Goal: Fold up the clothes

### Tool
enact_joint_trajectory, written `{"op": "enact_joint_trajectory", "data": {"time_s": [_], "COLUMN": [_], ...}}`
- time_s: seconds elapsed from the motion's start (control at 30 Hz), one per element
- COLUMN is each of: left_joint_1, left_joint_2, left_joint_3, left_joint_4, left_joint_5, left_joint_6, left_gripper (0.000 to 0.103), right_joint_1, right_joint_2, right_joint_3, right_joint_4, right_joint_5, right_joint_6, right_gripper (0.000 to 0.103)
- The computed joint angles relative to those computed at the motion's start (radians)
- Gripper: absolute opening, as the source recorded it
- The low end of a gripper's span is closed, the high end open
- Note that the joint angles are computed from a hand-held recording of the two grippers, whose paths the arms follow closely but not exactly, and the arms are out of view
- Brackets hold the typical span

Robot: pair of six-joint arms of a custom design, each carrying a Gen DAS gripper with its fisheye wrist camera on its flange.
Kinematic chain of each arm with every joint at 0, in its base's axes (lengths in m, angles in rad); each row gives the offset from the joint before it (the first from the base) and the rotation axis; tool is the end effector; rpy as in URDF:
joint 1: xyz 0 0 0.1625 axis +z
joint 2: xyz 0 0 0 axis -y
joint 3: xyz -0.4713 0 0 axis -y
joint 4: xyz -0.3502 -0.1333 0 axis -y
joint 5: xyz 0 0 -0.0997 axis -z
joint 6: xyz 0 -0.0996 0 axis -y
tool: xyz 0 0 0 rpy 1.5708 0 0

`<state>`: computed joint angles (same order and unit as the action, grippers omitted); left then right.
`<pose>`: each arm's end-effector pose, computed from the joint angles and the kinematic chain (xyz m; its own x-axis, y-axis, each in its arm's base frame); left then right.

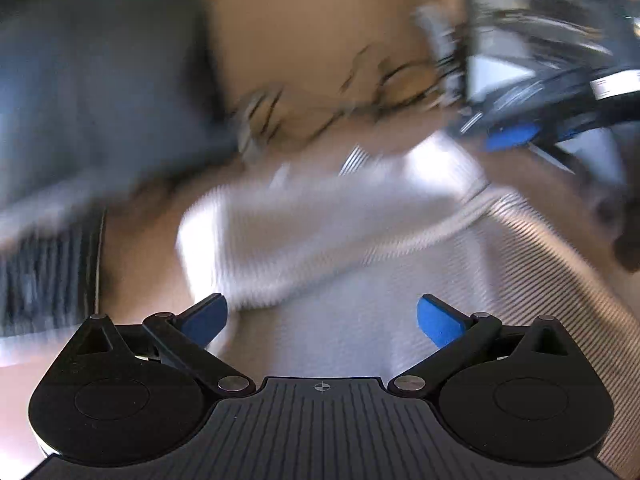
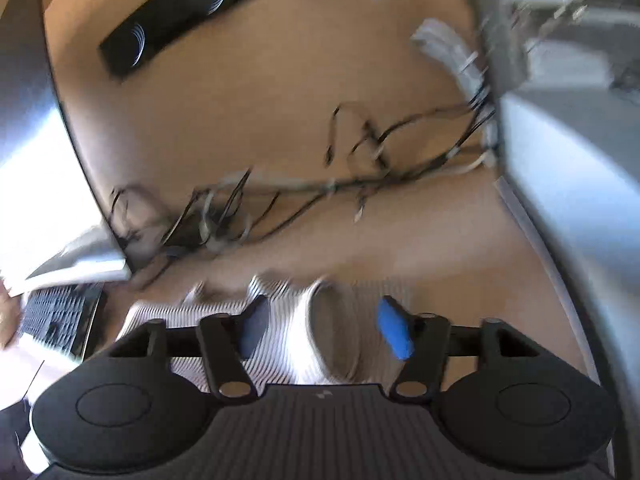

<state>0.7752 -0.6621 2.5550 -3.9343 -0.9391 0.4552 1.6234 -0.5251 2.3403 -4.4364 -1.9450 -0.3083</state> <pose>-0.1414 -0.4075 0.0936 -0.3992 0.6237 -0.6721 0.9042 0.3892 -0.1759 0.1206 -0.4473 0.0994 -0.8936 0.1045 0.4365 -0.3120 0.5544 -0.7716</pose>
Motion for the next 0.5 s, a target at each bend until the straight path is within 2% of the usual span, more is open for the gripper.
{"op": "enact_joint_trajectory", "data": {"time_s": [0.03,0.07,0.1,0.13,0.17,0.3,0.37,0.5], "left_joint_1": [-0.01,-0.019,-0.028,-0.035,-0.043,-0.04,-0.039,-0.008], "left_joint_2": [0.011,0.021,0.03,0.043,0.056,0.112,0.114,0.062], "left_joint_3": [-0.007,-0.015,-0.024,-0.033,-0.041,-0.095,-0.118,-0.121], "left_joint_4": [-0.016,-0.029,-0.04,-0.052,-0.063,-0.1,-0.059,0.006], "left_joint_5": [-0.01,-0.02,-0.032,-0.035,-0.039,-0.072,-0.062,-0.097], "left_joint_6": [0.045,0.091,0.135,0.157,0.18,0.241,0.2,0.114], "left_gripper": [0.103,0.103,0.103,0.103,0.103,0.103,0.103,0.103], "right_joint_1": [-0.003,-0.005,-0.006,-0.003,0.004,0.051,0.058,0.051], "right_joint_2": [0.005,0.01,0.013,0.006,-0.001,-0.019,-0.014,0.002], "right_joint_3": [-0.015,-0.03,-0.044,-0.051,-0.05,-0.028,-0.031,-0.035], "right_joint_4": [0.031,0.062,0.097,0.135,0.145,0.045,0.021,-0.008], "right_joint_5": [-0.011,-0.022,-0.033,-0.043,-0.041,-0.055,-0.094,-0.155], "right_joint_6": [-0.01,-0.019,-0.024,-0.015,-0.006,-0.05,-0.063,-0.064], "right_gripper": [0.066,0.056,0.015,0.005,0.006,0.005,0.004,0.004]}}
